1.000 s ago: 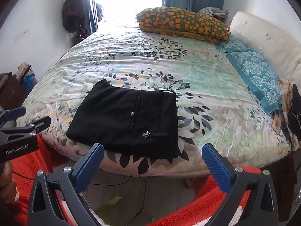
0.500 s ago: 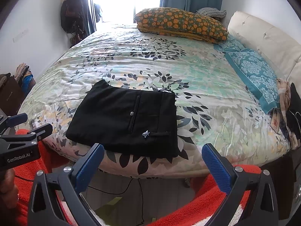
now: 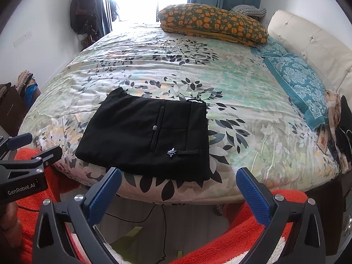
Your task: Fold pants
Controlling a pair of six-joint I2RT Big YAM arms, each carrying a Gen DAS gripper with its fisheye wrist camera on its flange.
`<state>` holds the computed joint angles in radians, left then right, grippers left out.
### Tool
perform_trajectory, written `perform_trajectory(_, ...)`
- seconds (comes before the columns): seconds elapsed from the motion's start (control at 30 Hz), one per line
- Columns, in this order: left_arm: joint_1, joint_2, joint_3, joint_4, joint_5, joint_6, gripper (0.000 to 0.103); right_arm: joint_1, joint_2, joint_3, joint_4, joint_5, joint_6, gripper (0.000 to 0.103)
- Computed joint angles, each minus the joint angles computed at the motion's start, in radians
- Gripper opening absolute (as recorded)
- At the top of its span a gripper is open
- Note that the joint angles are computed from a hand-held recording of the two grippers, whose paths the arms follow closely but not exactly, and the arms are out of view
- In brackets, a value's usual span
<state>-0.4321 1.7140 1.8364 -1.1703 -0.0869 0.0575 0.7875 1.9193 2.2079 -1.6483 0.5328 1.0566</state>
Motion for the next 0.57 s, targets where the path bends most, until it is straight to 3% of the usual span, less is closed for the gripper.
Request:
perform_trajectory(0.4, 0.001, 0.005, 0.000, 0.002, -0.003, 0.006, 0.091, -0.009, 0.004, -0.012, 0.022, -0.026, -0.031, 0.103)
perform_trajectory(0.57, -0.007, -0.020, -0.033, 0.050, -0.018, 0.028, 0.091, -0.009, 0.002, -0.017, 0.026, -0.028, -0.031, 0.103)
